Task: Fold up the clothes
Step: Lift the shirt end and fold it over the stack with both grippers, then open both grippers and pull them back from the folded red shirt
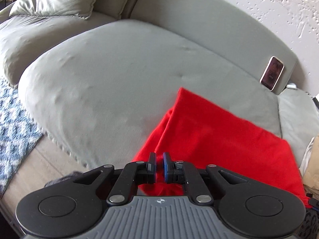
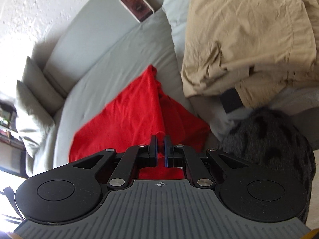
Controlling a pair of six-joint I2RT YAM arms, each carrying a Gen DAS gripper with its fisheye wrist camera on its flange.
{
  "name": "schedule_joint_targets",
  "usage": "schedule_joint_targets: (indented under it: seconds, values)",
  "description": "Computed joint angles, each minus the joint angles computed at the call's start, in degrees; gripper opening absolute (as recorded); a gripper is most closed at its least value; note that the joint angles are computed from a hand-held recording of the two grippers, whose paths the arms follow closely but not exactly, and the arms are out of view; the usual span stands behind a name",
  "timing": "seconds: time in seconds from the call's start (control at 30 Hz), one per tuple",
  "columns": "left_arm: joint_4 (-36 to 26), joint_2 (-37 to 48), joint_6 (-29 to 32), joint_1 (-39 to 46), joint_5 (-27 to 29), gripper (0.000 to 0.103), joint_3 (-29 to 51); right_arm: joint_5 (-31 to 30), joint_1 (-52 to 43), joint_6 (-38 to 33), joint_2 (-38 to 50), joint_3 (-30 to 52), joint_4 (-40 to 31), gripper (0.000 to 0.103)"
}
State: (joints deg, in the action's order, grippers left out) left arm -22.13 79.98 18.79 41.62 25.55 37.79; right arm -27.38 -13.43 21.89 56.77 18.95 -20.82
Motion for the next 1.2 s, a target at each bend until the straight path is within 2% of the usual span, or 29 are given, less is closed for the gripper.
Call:
schedule_joint_targets:
  seconds: [0.03, 0.07, 0.13, 0.17, 0.23, 0.33, 0.43, 0.5, 0.53, 0.6, 0.77, 0.8, 0.87, 0.93, 1.0, 1.13, 1.2]
  values:
    - [-0.33, -0.92, -0.11, 0.96, 0.15, 0.029, -0.31, 1.02, 0.47, -1.73, -0.34, 0.49, -2.03, 0.009]
    - [-0.30, -2.19, -0.22, 2.06, 0.69, 0.032, -0.80, 2.27, 0.72, -3.63, -0.71, 1.40, -4.51, 0.021]
    - [-0.17, -4.75, 0.44, 3.97, 2.96, 0.033, -1.64, 6.15, 1.04, -6.25, -4.28, 3.06, -9.60, 0.029]
    - [-0.43, -5.71, 0.85, 4.49, 4.48, 0.033, -1.80, 6.70, 0.55, -7.46, -6.33, 3.69, -10.89, 0.037]
    - [-1.29, -6.52, 1.43, 2.57, 7.04, 0.033, -2.19, 6.56, 0.11, -8.12, -8.42, 4.85, -11.52, 0.042]
    - [-0.10, -7.75, 1.34, -5.68, 6.77, 0.032, -4.84, 5.52, 3.86, -5.56, -4.83, 6.05, -7.09, 0.042]
    - [7.12, -6.40, -1.21, -17.37, 2.55, 0.032, -8.36, 6.60, 12.50, -1.54, 4.96, 6.66, 1.71, 0.041]
    - [13.16, -2.15, -2.56, -23.40, -1.49, 0.032, -9.34, 8.40, 18.29, 1.51, 13.23, 7.85, 7.67, 0.033]
    - [14.81, 0.08, -3.26, -25.31, -3.08, 0.032, -9.17, 8.93, 20.10, 2.70, 16.75, 8.40, 10.15, 0.026]
    - [14.92, 2.68, -3.87, -26.41, -3.80, 0.032, -8.83, 10.28, 22.83, 5.22, 21.28, 9.16, 13.11, 0.025]
    - [11.52, 2.55, 0.57, -23.93, -1.80, 0.032, -11.20, 10.31, 24.94, 5.42, 24.20, 7.76, 14.46, 0.025]
    - [9.34, 2.26, 2.26, -22.79, -0.74, 0.032, -11.21, 9.58, 24.93, 5.07, 24.08, 7.18, 14.23, 0.025]
    - [1.21, 3.84, 8.18, -19.87, 1.76, 0.032, -9.39, 7.32, 25.16, 3.68, 23.04, 6.95, 10.88, 0.025]
    - [-6.15, 5.15, 14.25, -17.60, 1.13, 0.032, -8.50, 4.40, 25.61, 1.14, 22.79, 7.30, 5.70, 0.028]
    - [-9.65, 2.79, 18.81, -14.62, 0.18, 0.032, -10.11, 2.76, 25.99, -1.14, 21.54, 6.83, 0.80, 0.031]
    - [-17.13, -0.20, 23.26, -4.76, 5.66, 0.034, -8.61, 2.29, 24.39, -1.25, 12.41, 4.08, -4.32, 0.033]
    - [-17.50, -3.39, 22.68, -2.12, 8.19, 0.034, -8.17, 2.08, 21.43, -1.88, 7.56, 2.82, -5.63, 0.035]
